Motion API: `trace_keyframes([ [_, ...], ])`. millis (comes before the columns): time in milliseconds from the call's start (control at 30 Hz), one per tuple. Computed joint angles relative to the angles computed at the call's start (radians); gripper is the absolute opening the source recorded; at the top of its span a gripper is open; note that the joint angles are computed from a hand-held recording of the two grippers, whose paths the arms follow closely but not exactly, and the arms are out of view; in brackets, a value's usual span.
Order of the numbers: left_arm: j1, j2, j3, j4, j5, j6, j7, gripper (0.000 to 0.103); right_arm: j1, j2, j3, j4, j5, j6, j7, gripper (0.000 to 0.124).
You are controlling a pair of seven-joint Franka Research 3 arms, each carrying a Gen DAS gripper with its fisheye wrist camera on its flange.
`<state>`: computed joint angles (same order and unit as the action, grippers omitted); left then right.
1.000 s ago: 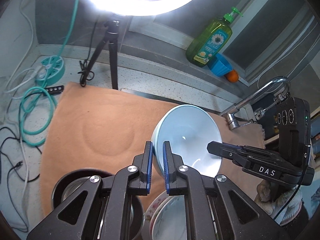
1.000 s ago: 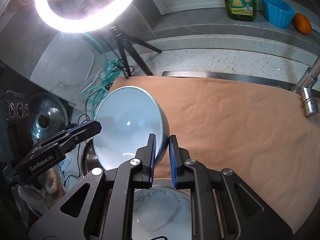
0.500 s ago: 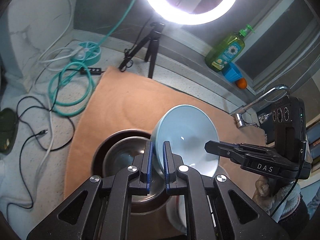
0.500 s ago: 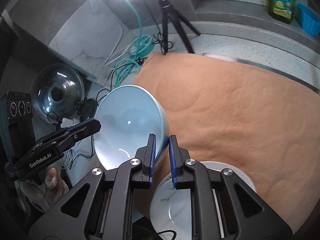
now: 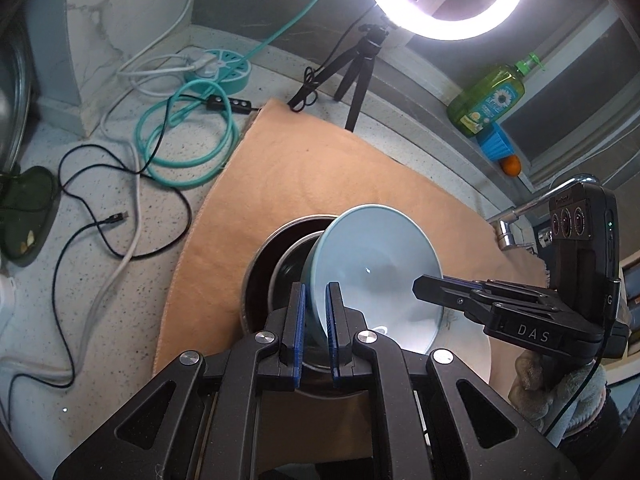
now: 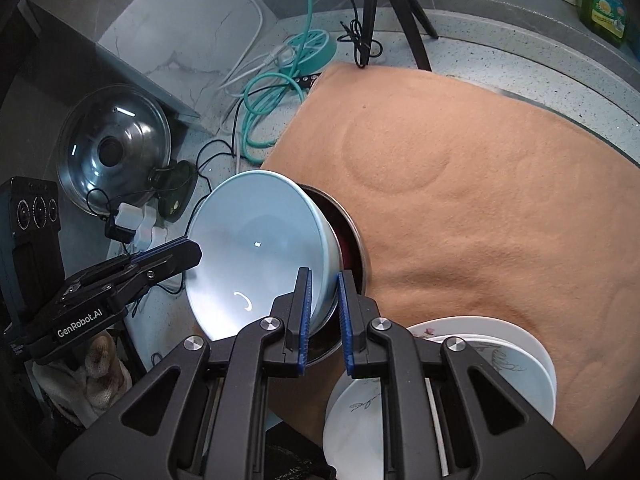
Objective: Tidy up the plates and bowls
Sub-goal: 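Lift the white bowl with the left tool and lower it into the steel bowls, then seat the white bowl down inside the nested steel bowls with the left tool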
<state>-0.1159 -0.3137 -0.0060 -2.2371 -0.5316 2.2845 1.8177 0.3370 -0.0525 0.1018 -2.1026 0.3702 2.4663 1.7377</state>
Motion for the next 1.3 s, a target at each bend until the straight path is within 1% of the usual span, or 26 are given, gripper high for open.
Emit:
trace_keyframes([
  [500,0.017,0.021,-0.001,0.000,0.004,-0.019,-0.013,0.008,0.009,0.061,0.003,0.043,-0.027,-0.038,0.010,0.013],
  [1300,0.031,0.032,-0.006,0.002,0.000,-0.032,-0.017,0.008,0.018,0.069,0.006,0.060,-0.080,-0.049,0.027,0.013],
])
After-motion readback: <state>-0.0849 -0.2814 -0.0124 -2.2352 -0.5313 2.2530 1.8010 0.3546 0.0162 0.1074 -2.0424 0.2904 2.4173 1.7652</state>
